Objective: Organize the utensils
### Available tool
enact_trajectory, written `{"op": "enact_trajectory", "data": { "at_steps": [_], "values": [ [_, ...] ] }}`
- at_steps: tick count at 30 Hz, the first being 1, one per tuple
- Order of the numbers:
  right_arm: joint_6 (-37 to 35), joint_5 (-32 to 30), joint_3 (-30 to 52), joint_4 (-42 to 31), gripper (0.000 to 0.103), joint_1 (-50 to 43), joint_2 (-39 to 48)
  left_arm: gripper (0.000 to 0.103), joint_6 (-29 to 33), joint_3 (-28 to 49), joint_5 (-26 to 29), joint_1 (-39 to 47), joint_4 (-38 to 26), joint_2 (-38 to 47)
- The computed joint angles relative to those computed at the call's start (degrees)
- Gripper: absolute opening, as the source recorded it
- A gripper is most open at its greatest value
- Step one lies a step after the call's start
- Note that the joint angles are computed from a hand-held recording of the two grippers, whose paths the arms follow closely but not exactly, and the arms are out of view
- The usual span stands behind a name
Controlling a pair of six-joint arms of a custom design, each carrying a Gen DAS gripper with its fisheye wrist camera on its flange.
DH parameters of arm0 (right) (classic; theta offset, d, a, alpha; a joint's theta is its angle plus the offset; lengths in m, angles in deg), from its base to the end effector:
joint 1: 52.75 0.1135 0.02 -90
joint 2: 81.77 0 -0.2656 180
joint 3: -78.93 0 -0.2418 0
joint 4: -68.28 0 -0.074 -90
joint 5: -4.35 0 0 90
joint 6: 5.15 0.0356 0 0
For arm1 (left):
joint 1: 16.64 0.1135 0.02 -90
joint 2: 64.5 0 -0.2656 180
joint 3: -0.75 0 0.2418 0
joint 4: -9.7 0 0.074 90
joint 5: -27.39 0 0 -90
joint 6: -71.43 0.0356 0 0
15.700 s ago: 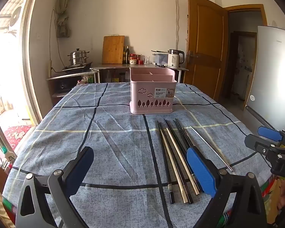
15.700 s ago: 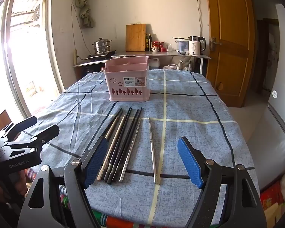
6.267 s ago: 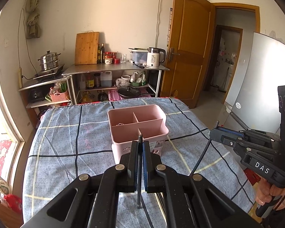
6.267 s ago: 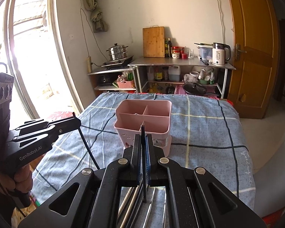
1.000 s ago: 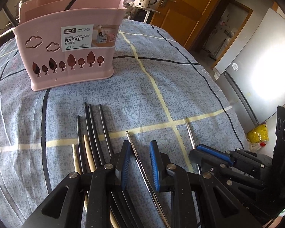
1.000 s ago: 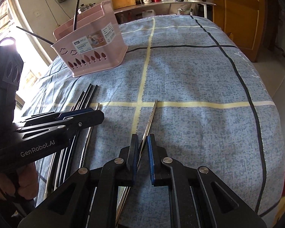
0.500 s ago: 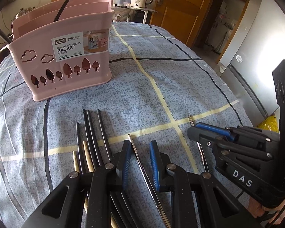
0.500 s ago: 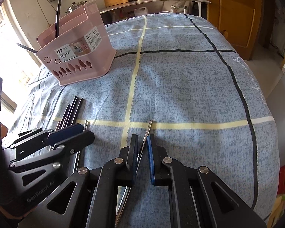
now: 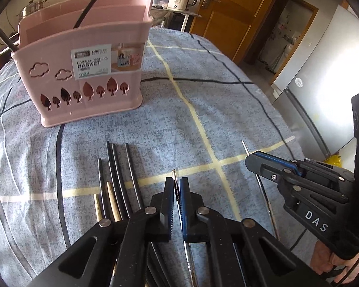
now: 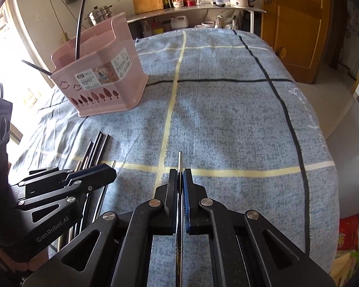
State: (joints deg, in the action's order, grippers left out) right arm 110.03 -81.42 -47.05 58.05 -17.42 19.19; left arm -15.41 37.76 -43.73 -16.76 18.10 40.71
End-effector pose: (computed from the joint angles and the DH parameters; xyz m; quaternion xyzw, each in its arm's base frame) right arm 0.2422 0.1684 0.1056 -0.0744 0.9558 0.1117 0.2618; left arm 0.2336 -0.0120 0.0522 0.0700 0.9508 -0.1515 0.2611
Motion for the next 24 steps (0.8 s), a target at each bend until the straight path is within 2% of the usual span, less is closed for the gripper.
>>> {"op": "enact_trajectory", "data": {
  "at_steps": [5, 14, 24],
  "values": [
    [-0.49, 0.95, -0.57, -1.3, 0.004, -0.2, -4.62, 0.004, 1.03, -0.36, 2.59, 1.2, -5.12, -8.51],
    [-1.71, 3.46, -0.19, -4.66, 0.004, 0.13, -15.18, 0.003, 3.39, 1.72, 6.9, 4.33, -18.92, -27.97],
    [-1.54, 6.98, -1.53, -5.44, 0.004, 2.23, -23.68, 0.003, 5.8, 3.15, 9.41, 7.03, -27.34, -39.27]
  ]
}}
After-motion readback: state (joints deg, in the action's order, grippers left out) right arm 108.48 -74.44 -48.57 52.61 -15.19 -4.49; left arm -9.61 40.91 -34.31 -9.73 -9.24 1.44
